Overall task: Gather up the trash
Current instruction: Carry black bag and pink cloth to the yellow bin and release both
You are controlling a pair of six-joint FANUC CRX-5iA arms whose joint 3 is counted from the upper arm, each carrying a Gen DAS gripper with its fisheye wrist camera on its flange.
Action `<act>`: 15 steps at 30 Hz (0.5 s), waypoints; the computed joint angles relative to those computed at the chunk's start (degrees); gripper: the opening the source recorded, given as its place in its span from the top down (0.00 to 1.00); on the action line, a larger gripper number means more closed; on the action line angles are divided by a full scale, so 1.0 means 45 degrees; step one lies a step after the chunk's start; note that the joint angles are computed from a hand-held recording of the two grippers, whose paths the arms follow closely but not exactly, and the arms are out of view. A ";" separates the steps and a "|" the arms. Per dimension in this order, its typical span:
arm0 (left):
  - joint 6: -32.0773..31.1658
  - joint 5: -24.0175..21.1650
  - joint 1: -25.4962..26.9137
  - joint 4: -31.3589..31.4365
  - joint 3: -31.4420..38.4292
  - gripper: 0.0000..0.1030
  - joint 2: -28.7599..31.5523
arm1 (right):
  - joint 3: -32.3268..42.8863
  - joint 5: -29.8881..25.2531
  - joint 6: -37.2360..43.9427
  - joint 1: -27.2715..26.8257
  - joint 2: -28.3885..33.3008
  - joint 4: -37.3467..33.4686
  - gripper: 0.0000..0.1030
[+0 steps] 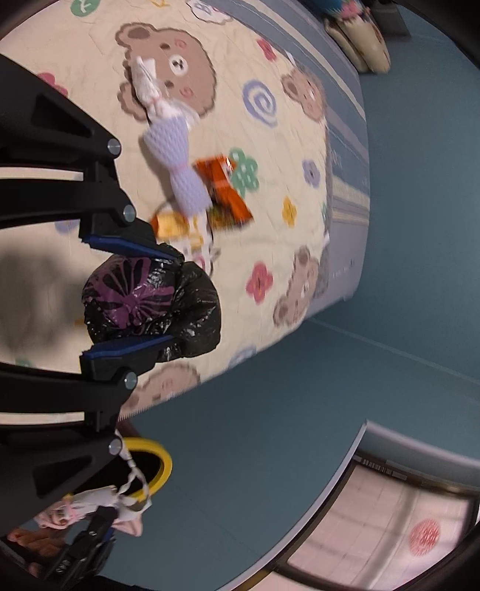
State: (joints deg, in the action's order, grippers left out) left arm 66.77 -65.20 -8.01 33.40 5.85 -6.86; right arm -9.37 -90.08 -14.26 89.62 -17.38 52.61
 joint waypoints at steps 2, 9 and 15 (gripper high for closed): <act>0.0045 -0.0019 -0.0301 0.0047 0.0146 0.65 0.0037 | -0.0112 -0.0726 -0.0183 0.0359 -0.0288 0.0258 0.89; 0.0107 0.0072 -0.1722 0.0324 0.0589 0.65 0.0265 | -0.0318 -0.2853 -0.0663 0.1335 -0.0976 0.0884 0.89; 0.0196 0.0285 -0.2973 0.0420 0.1050 0.65 0.0730 | -0.0493 -0.4581 -0.1080 0.2224 -0.1505 0.1085 0.89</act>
